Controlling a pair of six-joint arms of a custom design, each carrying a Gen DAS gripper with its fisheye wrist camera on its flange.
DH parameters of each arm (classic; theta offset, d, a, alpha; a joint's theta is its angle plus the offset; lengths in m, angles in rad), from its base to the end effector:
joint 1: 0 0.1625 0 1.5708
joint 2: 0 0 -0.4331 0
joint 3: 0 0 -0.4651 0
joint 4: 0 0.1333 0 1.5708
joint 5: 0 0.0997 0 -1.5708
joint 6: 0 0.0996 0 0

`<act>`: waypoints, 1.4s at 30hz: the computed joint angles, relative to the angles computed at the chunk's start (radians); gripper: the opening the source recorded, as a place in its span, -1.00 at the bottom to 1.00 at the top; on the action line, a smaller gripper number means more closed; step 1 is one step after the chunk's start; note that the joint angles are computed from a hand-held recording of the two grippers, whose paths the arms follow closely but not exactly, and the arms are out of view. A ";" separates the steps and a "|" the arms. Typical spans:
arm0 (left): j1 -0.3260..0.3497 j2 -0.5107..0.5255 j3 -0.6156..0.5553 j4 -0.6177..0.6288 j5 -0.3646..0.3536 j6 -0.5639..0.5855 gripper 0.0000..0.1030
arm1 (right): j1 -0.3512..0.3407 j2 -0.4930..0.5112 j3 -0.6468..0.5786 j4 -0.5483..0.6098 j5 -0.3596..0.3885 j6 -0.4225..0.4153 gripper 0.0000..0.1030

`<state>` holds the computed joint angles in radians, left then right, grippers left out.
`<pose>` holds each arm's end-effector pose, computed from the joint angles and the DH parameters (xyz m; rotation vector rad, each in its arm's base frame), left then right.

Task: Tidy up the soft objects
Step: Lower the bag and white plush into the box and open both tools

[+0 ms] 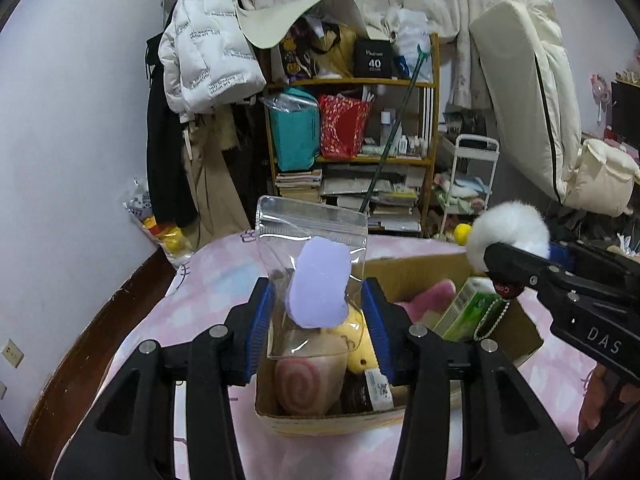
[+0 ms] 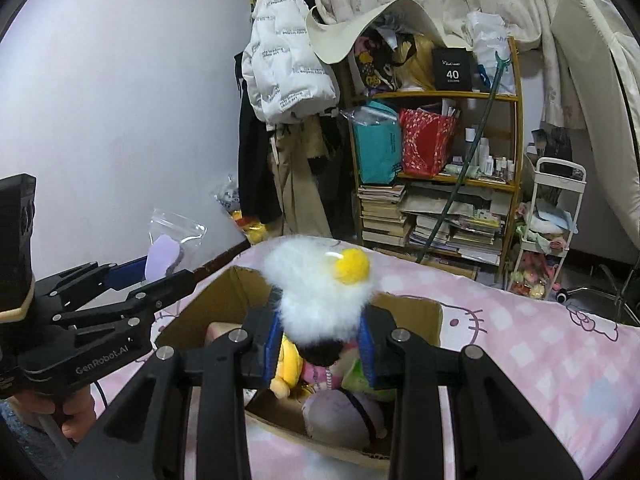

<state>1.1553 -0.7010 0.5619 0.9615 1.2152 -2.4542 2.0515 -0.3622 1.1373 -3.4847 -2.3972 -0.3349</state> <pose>-0.1620 -0.7833 0.3701 1.1803 2.2616 -0.9281 0.4418 -0.7173 0.0528 0.2843 -2.1061 1.3717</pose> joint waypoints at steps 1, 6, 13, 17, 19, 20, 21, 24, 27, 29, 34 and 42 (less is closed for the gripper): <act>-0.002 -0.012 0.025 -0.021 -0.015 0.013 0.04 | 0.002 0.005 -0.004 -0.008 -0.016 -0.007 -0.31; -0.006 -0.039 0.068 -0.056 -0.033 0.010 0.26 | 0.001 -0.004 0.003 0.039 -0.020 0.008 0.01; -0.014 -0.118 0.173 -0.116 -0.064 0.030 0.62 | 0.014 -0.024 0.024 0.067 -0.058 0.039 0.25; -0.018 -0.166 0.217 -0.130 -0.071 0.006 0.77 | 0.039 -0.023 0.032 -0.018 -0.079 -0.017 0.70; -0.020 -0.191 0.245 -0.143 -0.075 0.004 0.79 | 0.053 -0.024 0.036 -0.061 -0.091 -0.047 0.83; -0.022 -0.210 0.266 -0.153 -0.076 0.004 0.79 | 0.059 -0.023 0.035 -0.078 -0.097 -0.061 0.86; -0.023 -0.221 0.277 -0.157 -0.076 0.004 0.81 | 0.066 -0.023 0.035 -0.096 -0.103 -0.077 0.93; -0.028 -0.267 0.324 -0.181 -0.065 0.002 0.93 | 0.089 -0.025 0.040 -0.143 -0.129 -0.114 0.98; -0.037 -0.332 0.402 -0.242 -0.072 0.021 0.98 | 0.109 -0.036 0.062 -0.188 -0.139 -0.133 1.00; -0.043 -0.372 0.450 -0.271 -0.084 0.035 0.98 | 0.120 -0.039 0.075 -0.227 -0.150 -0.150 1.00; -0.055 -0.451 0.549 -0.333 -0.092 0.078 0.98 | 0.135 -0.052 0.112 -0.294 -0.171 -0.161 1.00; -0.066 -0.543 0.663 -0.435 -0.076 0.125 0.98 | 0.144 -0.058 0.143 -0.364 -0.190 -0.165 1.00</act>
